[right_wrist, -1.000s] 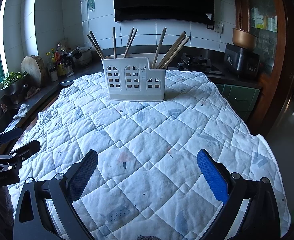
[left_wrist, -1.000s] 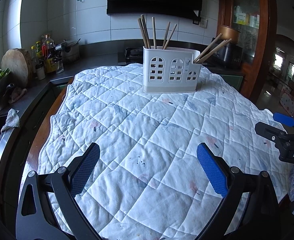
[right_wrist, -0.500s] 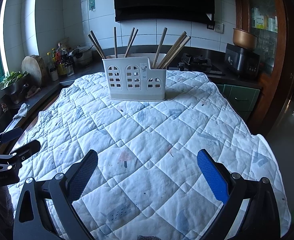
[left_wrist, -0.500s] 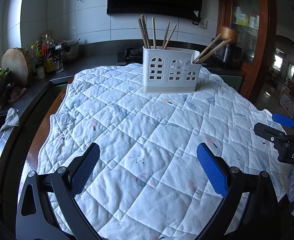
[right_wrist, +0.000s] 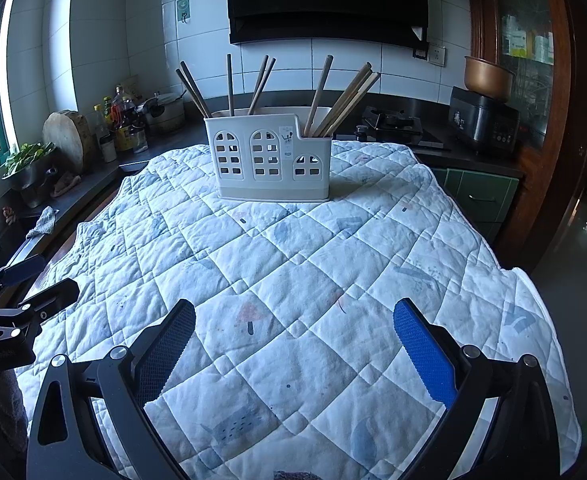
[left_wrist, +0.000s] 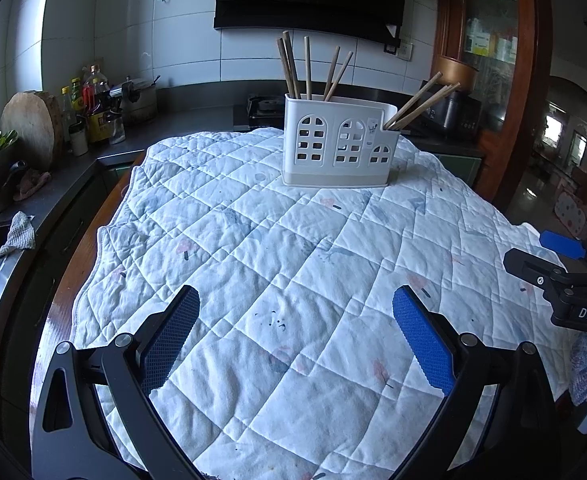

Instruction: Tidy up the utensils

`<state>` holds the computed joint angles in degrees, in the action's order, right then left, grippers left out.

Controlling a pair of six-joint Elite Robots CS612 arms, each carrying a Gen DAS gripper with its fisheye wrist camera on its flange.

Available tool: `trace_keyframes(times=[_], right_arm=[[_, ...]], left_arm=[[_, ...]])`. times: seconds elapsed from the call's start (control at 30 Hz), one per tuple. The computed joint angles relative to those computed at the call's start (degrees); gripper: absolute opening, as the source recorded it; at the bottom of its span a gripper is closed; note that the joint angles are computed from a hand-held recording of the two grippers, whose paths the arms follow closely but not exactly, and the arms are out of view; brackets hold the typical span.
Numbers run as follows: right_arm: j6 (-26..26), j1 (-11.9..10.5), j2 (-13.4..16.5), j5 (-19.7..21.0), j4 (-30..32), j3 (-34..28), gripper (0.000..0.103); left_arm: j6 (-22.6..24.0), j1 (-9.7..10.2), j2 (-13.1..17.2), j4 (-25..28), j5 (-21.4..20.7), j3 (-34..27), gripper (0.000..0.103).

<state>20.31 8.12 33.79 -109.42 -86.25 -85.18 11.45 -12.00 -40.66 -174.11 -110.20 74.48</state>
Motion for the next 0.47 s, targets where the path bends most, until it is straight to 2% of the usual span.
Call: trace_keyframes(times=[0.47], right_arm=[[-0.3, 0.1, 0.0, -0.1, -0.1, 0.0, 0.096]], left_arm=[[0.3, 0.08, -0.1, 0.6, -0.1, -0.1, 0.096]])
